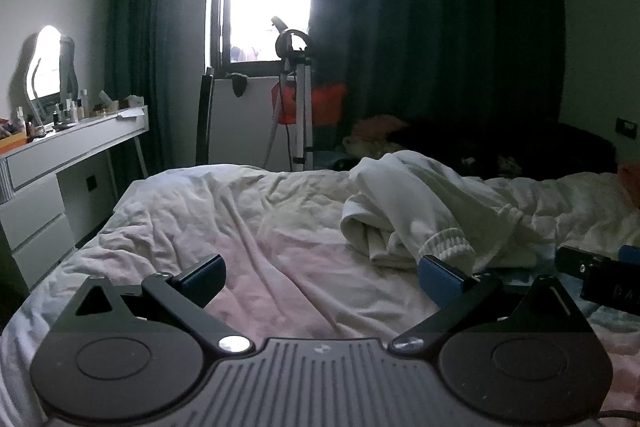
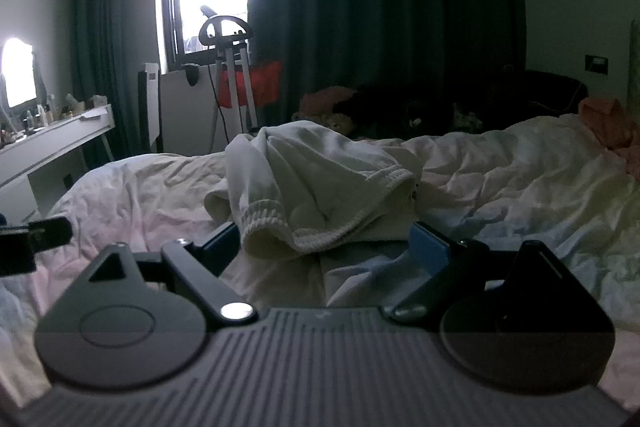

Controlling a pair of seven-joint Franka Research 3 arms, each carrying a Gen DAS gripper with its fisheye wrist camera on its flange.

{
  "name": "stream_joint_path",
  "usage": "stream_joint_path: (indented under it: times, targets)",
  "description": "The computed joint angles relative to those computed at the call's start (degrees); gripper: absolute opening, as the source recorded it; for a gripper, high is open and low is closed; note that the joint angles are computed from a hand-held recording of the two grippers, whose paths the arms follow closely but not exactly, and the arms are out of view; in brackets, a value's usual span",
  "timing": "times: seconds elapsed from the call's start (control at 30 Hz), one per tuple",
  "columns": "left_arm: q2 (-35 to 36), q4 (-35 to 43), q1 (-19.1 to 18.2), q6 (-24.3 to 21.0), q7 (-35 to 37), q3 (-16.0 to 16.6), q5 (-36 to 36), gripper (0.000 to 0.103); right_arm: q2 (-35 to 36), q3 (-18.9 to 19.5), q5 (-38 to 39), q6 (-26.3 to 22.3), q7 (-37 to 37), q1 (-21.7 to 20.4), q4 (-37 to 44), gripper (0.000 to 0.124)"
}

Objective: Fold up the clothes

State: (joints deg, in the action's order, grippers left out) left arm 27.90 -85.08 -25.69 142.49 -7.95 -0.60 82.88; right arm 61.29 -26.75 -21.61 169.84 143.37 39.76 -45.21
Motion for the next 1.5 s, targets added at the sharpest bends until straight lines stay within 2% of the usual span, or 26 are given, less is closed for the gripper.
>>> stream_joint_path:
  times: [0.23, 0.43, 0.53, 0.63, 0.73, 0.87, 1.0, 1.1, 1.23, 1.37, 1.5]
  targets:
    - [0.1, -0.2, 0.1, 1.2, -0.9, 0.2, 0.5, 0.103, 0.2, 1.2, 0.6, -0.7, -1.1, -0.3, 0.4, 0.093]
    - [-0.7, -1.2, 1.5, 6.0, -5.3, 0.0, 1.7, 0.103, 0.8, 3.3, 1.6, -1.4, -3.1, -1.4, 2.0, 0.093]
    - [-0.5, -1.1, 1.3, 5.1, -5.1, 0.1, 1.7, 0.103, 1.5, 3.4, 2.0, -2.5, -3.4, -1.6, 3.4, 0.093]
    - [-0.2, -0.7, 0.9, 4.2, -5.4, 0.4, 2.6, 0.103, 3.0, 1.4, 0.4, -4.6, -1.5, -1.1, 5.8, 0.093]
    - [0.5, -0.1, 0.5, 3.1, -4.8, 0.4, 2.9, 0.103, 3.1, 1.9, -1.2, -4.3, -1.1, -1.5, 6.3, 0.093]
    - [1.4, 0.6, 0.3, 2.6, -3.4, 0.4, 2.5, 0.103, 2.0, -0.8, -3.3, 0.5, 2.9, -0.7, 3.0, 0.093]
    - [2.6, 1.6, 0.0, 2.8, -1.6, 0.6, 1.4, 0.103, 1.2, -7.8, -4.6, 4.2, 8.9, 2.3, -0.9, 0.093]
    - [3.5, 2.3, -0.6, 2.6, -0.8, 1.0, 1.2, 0.103, 0.8, -9.7, -3.9, 5.6, 9.6, 3.0, -2.2, 0.093]
    - [4.8, 3.5, -0.7, 3.5, 0.3, 1.3, 0.3, 0.103, -1.0, -4.8, -0.8, 7.8, 4.5, 1.0, -4.0, 0.093]
    - [6.9, 5.5, -1.1, 3.6, 3.0, 1.9, -1.6, 0.103, -2.4, -1.9, 1.4, 7.4, -1.4, 0.0, -5.2, 0.093]
    - [9.8, 9.0, -1.7, 3.2, 7.0, 2.6, -4.6, 0.103, -3.4, -2.7, 5.1, 8.2, -1.7, 0.5, -7.5, 0.093]
